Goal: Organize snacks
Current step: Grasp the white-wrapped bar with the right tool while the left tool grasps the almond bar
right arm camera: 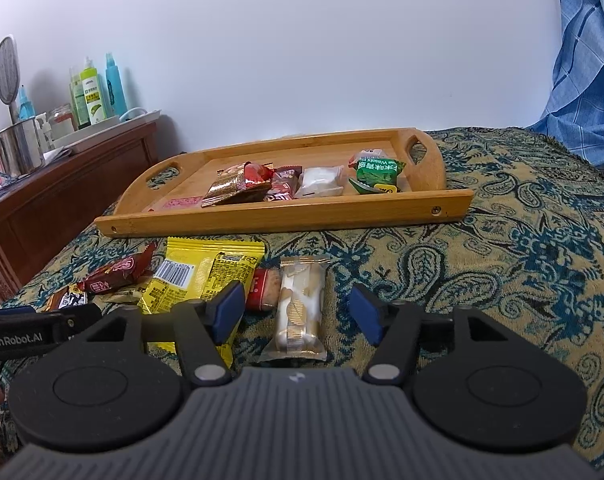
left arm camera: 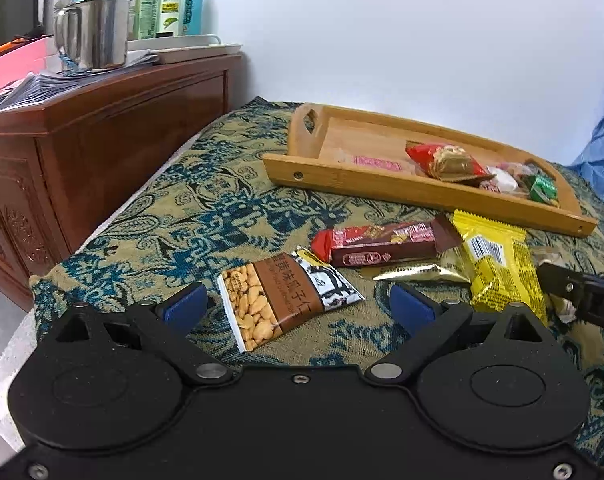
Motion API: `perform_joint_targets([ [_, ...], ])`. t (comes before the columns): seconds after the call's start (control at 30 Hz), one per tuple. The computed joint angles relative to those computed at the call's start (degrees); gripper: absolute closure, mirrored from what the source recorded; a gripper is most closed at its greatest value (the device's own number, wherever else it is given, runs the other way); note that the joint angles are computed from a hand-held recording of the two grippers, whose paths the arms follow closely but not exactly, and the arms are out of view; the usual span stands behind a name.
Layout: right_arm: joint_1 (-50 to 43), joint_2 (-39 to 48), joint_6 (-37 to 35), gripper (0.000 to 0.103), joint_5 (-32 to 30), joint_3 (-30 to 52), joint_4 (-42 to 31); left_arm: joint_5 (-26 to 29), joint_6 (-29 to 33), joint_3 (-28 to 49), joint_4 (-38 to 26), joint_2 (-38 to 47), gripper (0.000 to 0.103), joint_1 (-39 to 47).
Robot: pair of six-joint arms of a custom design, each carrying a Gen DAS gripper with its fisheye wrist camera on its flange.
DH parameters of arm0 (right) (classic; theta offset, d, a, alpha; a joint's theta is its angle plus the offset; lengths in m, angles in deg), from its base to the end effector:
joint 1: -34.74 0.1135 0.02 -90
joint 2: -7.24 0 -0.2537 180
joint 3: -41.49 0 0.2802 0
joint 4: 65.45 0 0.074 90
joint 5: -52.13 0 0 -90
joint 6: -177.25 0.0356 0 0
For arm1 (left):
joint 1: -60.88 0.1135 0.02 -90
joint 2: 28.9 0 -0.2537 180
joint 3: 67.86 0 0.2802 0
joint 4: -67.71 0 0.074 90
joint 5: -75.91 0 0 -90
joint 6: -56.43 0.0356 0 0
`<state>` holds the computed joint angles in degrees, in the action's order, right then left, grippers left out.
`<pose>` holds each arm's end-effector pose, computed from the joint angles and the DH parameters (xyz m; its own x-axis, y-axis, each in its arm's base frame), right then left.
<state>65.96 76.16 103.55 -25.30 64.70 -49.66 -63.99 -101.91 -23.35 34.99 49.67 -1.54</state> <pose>0.1910 0.1067 0.0954 -0.5061 0.0136 -0.8624 -0.2110 0.9675 0.1391 0.1353 -0.2002 0.1162 -0.5579 -0.2249 -0.7988 -0.2362 0.9658 -0.1070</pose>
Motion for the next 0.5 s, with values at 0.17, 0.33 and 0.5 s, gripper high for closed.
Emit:
perform_joint_targets([
  [0.17,-0.15,0.54,0.49,0.029,-0.02,0.11,0.44,-1.11,-1.33,-0.89,0.28,-1.27,0.005,0.42],
  [0.33,-0.04,0.91,0.68,0.029,0.0,0.22,0.62,2.4,0.14,-0.79,1.29,-0.94,0.022,2.57],
  [0.5,-0.21,0.38,0.28,0.033,-1.31,0.4,-0.39,0.44,-0.12,0.98,-0.53,1.27,0.035,1.18],
])
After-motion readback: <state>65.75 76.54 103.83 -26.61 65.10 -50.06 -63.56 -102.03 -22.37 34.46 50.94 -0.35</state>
